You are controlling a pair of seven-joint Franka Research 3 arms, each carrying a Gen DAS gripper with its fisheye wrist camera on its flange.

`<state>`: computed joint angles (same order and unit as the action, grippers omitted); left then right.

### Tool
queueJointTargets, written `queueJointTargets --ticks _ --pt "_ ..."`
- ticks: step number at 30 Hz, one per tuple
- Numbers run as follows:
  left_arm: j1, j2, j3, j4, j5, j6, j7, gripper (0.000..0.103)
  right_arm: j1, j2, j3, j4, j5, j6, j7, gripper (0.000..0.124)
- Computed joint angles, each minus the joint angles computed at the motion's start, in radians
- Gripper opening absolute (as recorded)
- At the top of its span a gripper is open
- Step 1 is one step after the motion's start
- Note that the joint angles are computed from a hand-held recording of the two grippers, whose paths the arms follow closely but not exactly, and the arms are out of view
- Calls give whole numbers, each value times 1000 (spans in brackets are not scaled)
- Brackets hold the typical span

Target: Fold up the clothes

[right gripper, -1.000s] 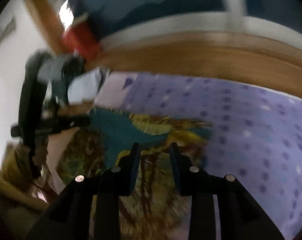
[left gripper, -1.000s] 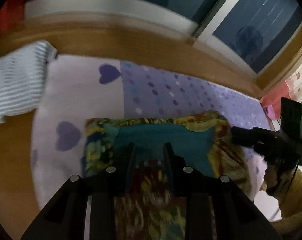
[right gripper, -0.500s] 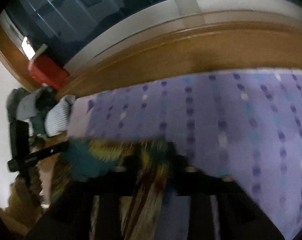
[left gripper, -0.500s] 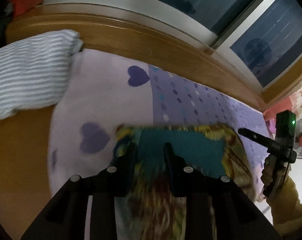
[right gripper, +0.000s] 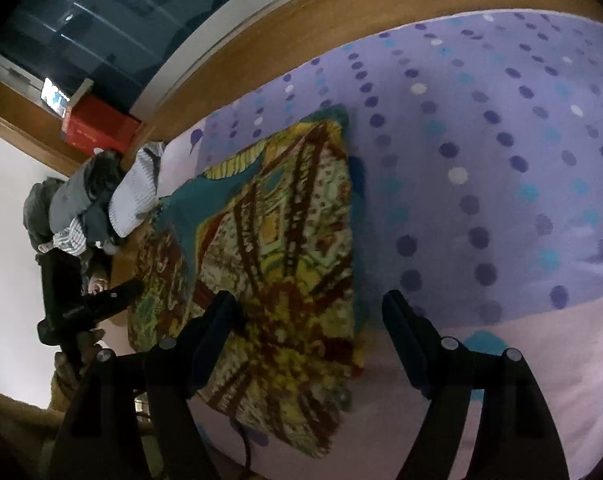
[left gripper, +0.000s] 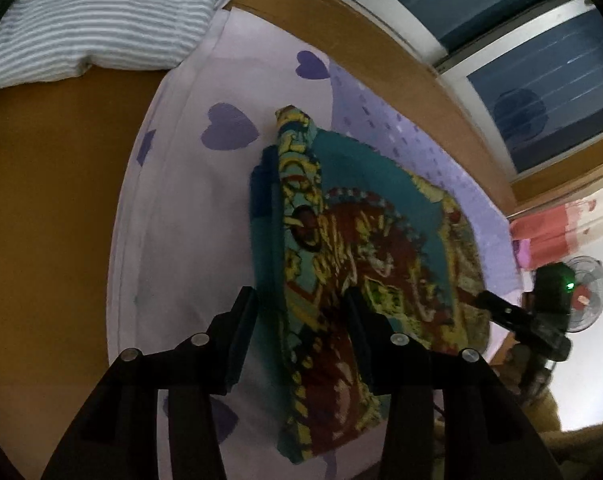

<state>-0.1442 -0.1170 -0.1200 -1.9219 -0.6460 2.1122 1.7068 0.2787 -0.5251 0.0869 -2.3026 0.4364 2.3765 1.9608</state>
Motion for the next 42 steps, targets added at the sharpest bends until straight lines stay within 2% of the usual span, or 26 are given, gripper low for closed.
queueJointTargets --ticks 5,10,12,16,21,27,30,31,33,35,37,38,40,42 --pt "-6 2 -10 -7 28 19 8 46 -7 38 30 35 -61 -16 9 78" --pt "-21 -7 -18 -23 48 55 29 56 -8 65 49 53 -122 2 19 82" --pt "-27 -9 -20 -25 59 64 35 63 -5 73 51 54 -133 17 21 85" --pt "-40 -17 -25 -37 80 86 38 70 8 86 54 52 -142 52 12 103" --pt "-48 -21 -17 -48 59 104 45 72 5 93 89 57 -252 44 -2 103" --pt "-45 -23 -5 -62 -13 119 38 72 2 90 91 44 -263 74 51 103" --pt "-47 -22 -19 -57 32 130 13 74 -4 101 99 58 -283 63 84 103" --pt "-49 -21 -22 -55 47 133 12 76 -9 106 106 67 -301 51 99 103" --pt "-54 -15 -30 -46 84 138 4 80 -11 108 113 72 -320 45 125 91" --pt "-59 -10 -37 -38 115 142 -15 80 -5 105 109 67 -310 59 150 70" --pt "-64 -5 -32 -32 97 136 -1 75 1 101 101 56 -294 79 167 59" --pt "-65 -3 -28 -28 76 128 14 48 3 97 97 48 -284 90 175 54" --pt "-64 3 -21 -22 33 105 23 41 15 89 81 31 -249 113 174 44" --pt "-59 1 -20 -25 18 104 28 31 34 87 60 19 -198 134 154 36"
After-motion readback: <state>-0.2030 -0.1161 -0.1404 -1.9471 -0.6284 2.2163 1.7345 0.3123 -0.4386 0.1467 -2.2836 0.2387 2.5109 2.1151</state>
